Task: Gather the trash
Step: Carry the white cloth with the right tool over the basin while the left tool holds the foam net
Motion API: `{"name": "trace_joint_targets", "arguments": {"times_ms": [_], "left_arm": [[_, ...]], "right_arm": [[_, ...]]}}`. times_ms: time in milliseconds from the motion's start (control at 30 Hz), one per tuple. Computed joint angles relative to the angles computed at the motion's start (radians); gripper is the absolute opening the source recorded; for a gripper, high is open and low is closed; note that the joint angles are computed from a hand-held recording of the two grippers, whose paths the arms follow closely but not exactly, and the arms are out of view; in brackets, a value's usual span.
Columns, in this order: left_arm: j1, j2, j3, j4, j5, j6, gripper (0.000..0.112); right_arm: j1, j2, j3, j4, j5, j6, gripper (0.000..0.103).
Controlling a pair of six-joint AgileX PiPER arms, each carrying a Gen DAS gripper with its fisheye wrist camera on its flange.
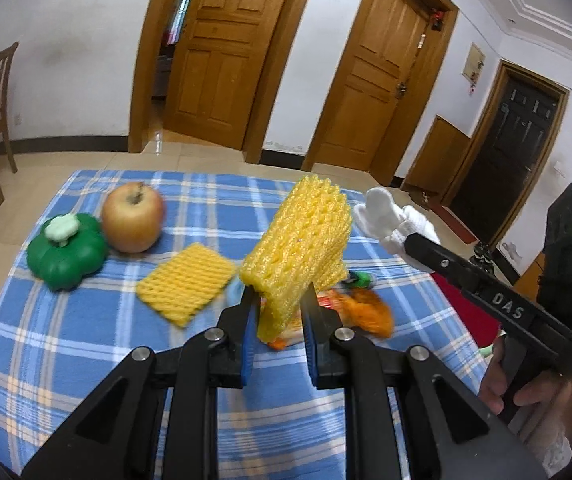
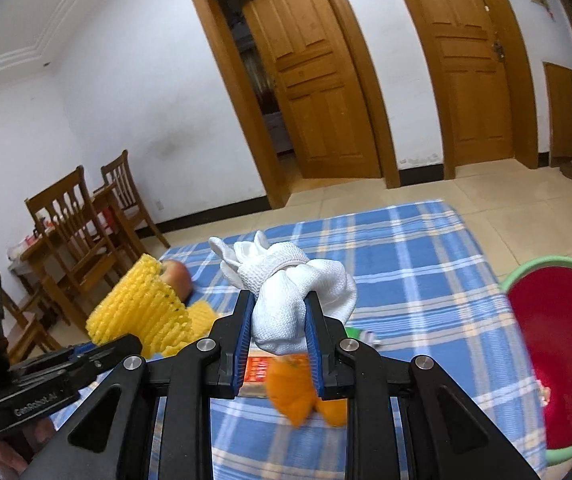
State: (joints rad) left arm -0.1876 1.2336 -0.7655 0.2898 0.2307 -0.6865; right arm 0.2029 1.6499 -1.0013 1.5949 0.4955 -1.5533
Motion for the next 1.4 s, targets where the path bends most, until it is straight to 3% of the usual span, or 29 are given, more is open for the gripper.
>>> {"name": "trace_joint_targets", "arguments": {"times_ms": [67,167,333,533,733,1033,1400], "left_arm": [[-0.041,0.018,-0.018,0.094,-0.004,-0.106,0.019],[-0.081,0.068,-0.066,0.079,0.001,-0.097,0.019],[-0.179,0.134,-0.145,0.233,0.035,-0.262,0.019],[-0.244,0.220,-0.242,0.207,0.052,-0.238,0.019],[-0.307,0.282,-0.310,0.296,0.079,-0.326,0.019],[-0.373,0.377,-0.409,0.318,0.109,-0.340,0.019],[-0.462,0.560,-0.630,0.197,0.162,-0.223,0.019]], "right_arm": [[-0.026,-0.006,0.002,-0.015,-0.001,0.012,0.025],[-0.083,-0.008,-0.008,-0.043,0.041,0.057,0.025],[-0.157,-0.016,-0.001,-0.043,0.078,0.051,0.025],[-0.254,-0.018,0.021,-0.056,0.110,0.040,0.025],[-0.359,-0.027,0.060,-0.066,0.156,-0.012,0.025],[-0.452,0.010,0.044,-0.075,0.209,-0.010,0.026],[-0.579,0.073,0.028,-0.101,0.237,-0.019,0.026]]}}
